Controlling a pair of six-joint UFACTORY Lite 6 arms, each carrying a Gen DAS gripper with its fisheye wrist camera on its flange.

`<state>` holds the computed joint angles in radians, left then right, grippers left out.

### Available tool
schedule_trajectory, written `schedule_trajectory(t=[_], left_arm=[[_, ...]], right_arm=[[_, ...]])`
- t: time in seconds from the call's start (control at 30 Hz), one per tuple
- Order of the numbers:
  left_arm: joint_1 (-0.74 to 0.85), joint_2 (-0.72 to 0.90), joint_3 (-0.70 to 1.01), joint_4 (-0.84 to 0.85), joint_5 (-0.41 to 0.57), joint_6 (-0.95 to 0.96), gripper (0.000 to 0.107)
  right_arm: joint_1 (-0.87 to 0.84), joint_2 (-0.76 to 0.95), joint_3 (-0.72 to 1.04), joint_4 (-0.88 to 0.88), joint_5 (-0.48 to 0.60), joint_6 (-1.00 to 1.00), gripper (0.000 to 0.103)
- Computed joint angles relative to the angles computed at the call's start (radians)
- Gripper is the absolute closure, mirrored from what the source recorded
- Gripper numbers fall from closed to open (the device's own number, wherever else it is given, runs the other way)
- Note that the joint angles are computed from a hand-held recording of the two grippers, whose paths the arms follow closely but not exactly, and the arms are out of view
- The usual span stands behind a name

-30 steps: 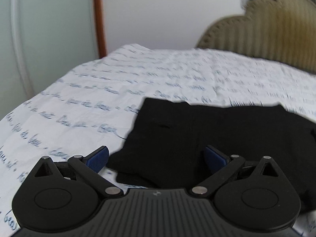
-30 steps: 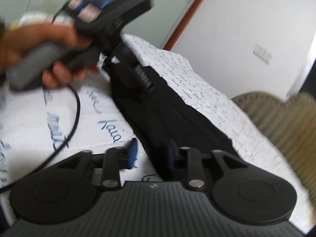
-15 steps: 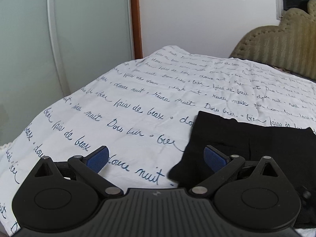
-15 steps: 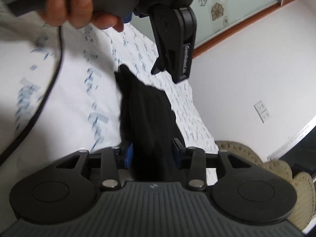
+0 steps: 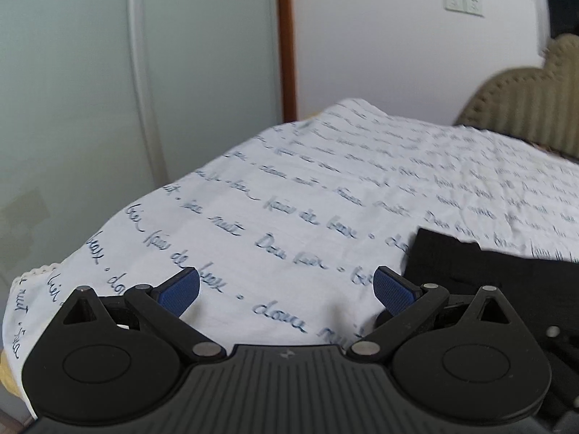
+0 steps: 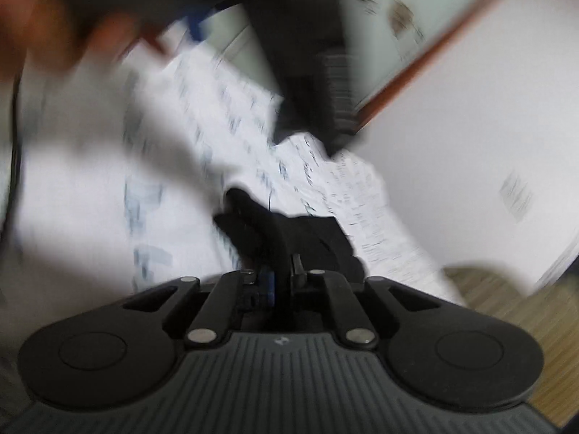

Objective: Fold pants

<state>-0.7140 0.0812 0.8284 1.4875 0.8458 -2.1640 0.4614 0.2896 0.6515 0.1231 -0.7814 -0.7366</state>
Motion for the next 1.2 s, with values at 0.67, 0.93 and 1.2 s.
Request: schedule_trajectory(t=[0.67, 0.93, 1.2], left_arm=[[-0.148, 0.294, 0.297, -0.006, -0.118, 0.143, 0.004], [-0.286, 0.365, 0.373, 0.002, 0.014, 0.167, 0.004], [-0.359, 0.541, 0.588, 0.072, -0.033, 0.123, 0.004]], right_arm=[[-0.797, -0.473, -0.264, -0.884, 0.278, 0.932, 0.062], [-1.536, -0.444, -0.213, -1.595, -0.100, 1.438, 0.054], [-1.936, 0.106, 0.332, -1.796, -0.252, 1.930, 0.039]])
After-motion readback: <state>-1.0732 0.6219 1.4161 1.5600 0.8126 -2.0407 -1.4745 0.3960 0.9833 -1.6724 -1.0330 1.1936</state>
